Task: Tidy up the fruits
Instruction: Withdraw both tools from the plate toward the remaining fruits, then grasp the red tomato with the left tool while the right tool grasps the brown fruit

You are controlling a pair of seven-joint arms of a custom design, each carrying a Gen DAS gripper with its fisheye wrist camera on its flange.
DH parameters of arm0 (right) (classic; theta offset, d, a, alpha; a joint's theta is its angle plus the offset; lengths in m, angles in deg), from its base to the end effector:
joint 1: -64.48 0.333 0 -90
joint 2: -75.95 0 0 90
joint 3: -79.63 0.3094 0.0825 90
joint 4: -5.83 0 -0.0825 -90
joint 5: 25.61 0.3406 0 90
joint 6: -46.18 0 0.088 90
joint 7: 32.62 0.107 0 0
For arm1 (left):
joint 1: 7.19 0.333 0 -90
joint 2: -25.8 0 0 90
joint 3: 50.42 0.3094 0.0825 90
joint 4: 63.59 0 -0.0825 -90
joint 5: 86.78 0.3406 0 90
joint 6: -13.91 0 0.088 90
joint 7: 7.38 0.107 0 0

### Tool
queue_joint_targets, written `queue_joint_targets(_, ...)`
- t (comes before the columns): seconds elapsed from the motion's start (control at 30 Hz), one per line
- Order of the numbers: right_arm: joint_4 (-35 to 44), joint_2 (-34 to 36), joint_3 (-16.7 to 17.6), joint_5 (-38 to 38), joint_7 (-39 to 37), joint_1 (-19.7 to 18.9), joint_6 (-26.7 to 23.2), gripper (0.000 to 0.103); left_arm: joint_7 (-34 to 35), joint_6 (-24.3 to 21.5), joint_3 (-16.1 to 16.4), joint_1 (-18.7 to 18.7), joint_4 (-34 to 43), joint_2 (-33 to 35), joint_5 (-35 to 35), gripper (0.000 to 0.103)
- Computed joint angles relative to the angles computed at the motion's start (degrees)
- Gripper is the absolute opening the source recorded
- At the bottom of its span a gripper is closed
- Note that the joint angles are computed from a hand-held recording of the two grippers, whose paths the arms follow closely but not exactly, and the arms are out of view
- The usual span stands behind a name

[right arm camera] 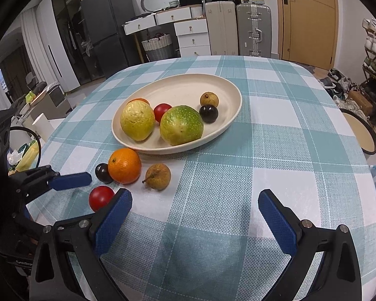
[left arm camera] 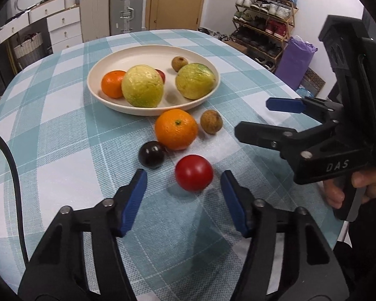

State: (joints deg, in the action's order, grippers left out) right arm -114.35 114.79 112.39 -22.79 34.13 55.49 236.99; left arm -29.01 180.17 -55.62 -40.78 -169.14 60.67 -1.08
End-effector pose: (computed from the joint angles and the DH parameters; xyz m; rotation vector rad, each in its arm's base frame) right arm 0.5619 0.2071 0.2421 -2.1406 1.2028 -0.2974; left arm 0.4406 -0.4245 0.2408 -1.7994 1.9970 -0.8543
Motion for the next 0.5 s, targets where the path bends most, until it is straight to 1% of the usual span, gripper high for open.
queue_joint_targets(0.07,0.0,-0.2,-0.5,0.0,0.0,0.5,0.0,0.103,1.8,0.4,-0.3,0.2,0.5,0.6,-1.3,0.05)
queue_joint_targets(0.2,0.0,0.1,0.1,-0.1,0.0,-0.1,0.2,0.103,1.4,1.1,0.4,-0.6,1.3,1.1,-0.9,0.047)
queue_joint_targets(0.23,-0.1,0.0,0.0,-0.2,0.0,0.0,0.2,0.103,0.5,1.6,0.6,-0.6,1.5,1.3,-0.5,0.046)
queue_joint_targets(0.3,-0.2,-0.2,-0.2,-0.1,0.2,0.2,0.5,0.103,0.9,1.4,0.6,-0.7,1.8,1.4,-1.1,0.044)
queue_joint_targets(0.37,-0.2,-0.1,0.4,-0.4,0.4,-0.6,0.4,0.103,1.5,1.7,0.7,-0.9,2.2,1.7,-1.3,0.038)
queue_joint_targets(0.43,-0.3,-0.1,0.8,-0.6,0.6,-1.1,0.7,0.103,2.0,1.1,0.9,-1.2,2.4,1.8,-2.1,0.035)
queue_joint_targets(0.47,-0.3,-0.1,0.9,-0.8,0.7,-1.2,0.6,0.103,2.2,1.1,1.0,-1.3,2.4,1.8,-2.3,0.03)
queue_joint_targets(0.5,-0.3,-0.1,0.8,-0.8,0.8,-1.2,0.6,0.103,2.4,1.3,1.0,-1.4,2.4,1.9,-2.4,0.028)
